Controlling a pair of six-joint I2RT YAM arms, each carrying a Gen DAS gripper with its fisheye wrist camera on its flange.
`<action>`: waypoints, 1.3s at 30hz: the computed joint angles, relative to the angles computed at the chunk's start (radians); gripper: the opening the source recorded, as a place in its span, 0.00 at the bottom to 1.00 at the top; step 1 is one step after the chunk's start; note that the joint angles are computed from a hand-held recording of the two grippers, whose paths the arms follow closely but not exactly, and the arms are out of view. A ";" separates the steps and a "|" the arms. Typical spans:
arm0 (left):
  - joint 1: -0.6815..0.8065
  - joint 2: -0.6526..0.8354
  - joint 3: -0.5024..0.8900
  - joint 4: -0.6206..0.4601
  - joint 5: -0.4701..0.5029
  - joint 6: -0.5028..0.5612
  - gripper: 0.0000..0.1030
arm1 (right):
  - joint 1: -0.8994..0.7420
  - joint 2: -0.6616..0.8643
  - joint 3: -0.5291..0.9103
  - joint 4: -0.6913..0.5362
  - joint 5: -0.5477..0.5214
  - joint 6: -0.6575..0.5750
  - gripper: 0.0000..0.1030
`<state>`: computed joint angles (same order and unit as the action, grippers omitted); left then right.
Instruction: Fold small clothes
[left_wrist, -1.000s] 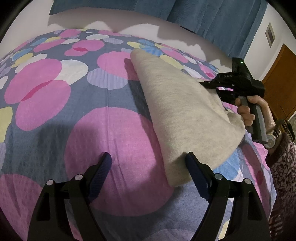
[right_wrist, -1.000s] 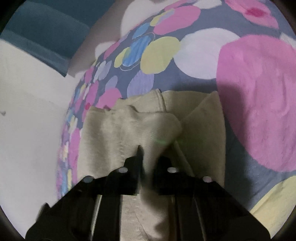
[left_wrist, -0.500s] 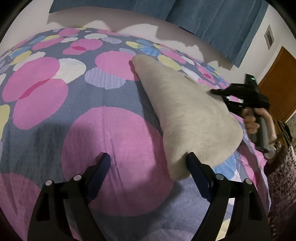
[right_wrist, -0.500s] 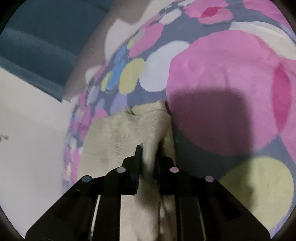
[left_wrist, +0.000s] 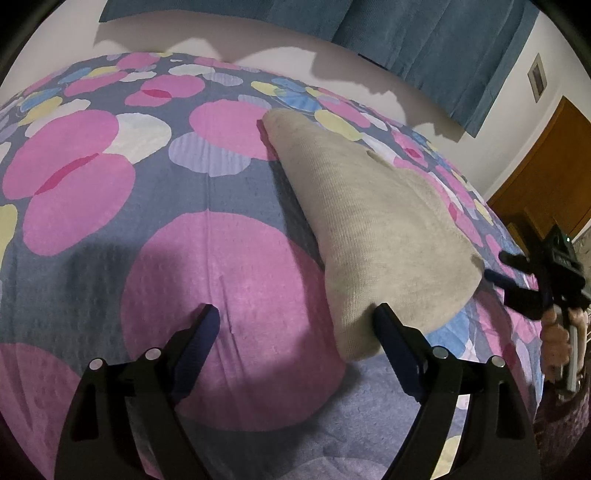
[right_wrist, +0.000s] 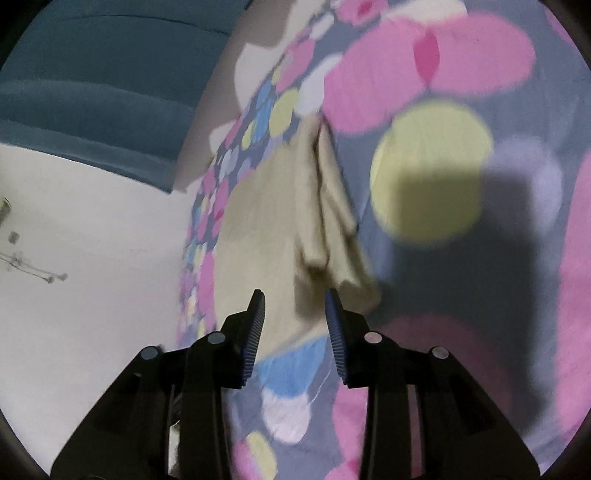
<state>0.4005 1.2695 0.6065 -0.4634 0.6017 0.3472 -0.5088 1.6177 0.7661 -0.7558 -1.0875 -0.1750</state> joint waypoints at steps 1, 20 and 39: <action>0.000 0.000 0.000 0.001 0.001 -0.001 0.82 | 0.012 -0.009 -0.014 0.020 0.006 0.021 0.32; 0.014 -0.034 0.031 -0.067 0.075 -0.029 0.82 | 0.066 -0.193 -0.134 0.284 0.160 0.236 0.05; -0.049 -0.004 -0.010 0.044 -0.060 -0.052 0.82 | -0.005 -0.158 -0.129 0.319 0.150 0.162 0.40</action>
<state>0.3516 1.2651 0.5962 -0.4191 0.5412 0.2948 -0.5143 1.4598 0.6367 -0.4367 -0.9379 -0.0134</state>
